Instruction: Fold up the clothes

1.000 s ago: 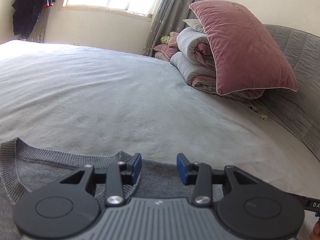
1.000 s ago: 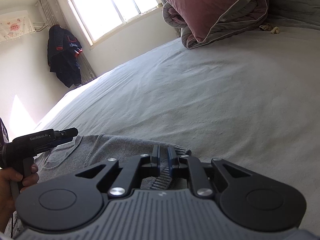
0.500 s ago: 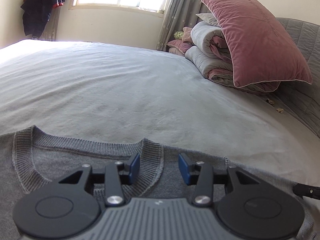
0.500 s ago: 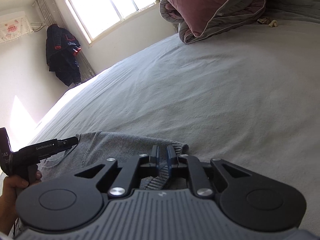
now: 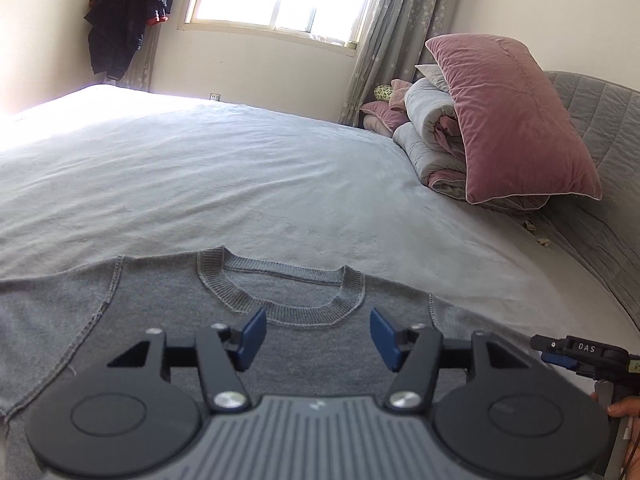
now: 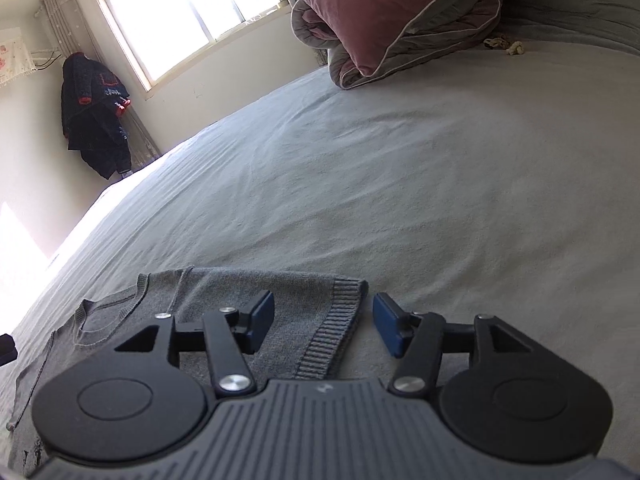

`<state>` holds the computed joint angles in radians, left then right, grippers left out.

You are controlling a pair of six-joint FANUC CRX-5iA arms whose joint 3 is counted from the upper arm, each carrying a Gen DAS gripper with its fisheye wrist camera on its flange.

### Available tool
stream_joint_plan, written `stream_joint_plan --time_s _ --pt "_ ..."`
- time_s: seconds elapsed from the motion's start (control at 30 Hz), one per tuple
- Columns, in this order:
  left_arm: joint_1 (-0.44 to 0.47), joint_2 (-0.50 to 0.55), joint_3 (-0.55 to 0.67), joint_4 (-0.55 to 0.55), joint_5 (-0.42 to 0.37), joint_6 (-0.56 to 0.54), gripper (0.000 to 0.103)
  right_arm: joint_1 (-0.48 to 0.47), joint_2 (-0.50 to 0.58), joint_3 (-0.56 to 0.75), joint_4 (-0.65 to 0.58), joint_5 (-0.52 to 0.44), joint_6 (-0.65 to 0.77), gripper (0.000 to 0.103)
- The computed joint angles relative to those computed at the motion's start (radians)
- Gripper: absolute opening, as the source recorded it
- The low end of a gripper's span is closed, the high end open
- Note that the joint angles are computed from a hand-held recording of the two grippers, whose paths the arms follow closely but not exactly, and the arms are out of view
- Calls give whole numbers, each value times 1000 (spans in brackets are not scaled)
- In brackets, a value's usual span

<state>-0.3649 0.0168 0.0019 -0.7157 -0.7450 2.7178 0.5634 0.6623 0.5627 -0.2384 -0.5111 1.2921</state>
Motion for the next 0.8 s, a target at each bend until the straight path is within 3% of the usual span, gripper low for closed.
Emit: stream_joint_plan --time_s 0.1,0.2,0.37,0.67,0.8 --pt "-7 -89 -41 39 -41 -53 60 23 -34 -41 140 -22 -185 64" --pt "-35 -165 -56 27 -118 -48 60 51 -82 -79 257 -37 -263 69" --pt "-110 -269 -52 -16 -218 -51 60 86 -202 -167 329 -13 -289 81" --pt "-429 -334 63 -270 -436 28 69 142 -384 -306 329 9 -266 97" --pt "-525 -338 87 -333 -477 67 75 169 -420 -350 342 -7 -225 99"
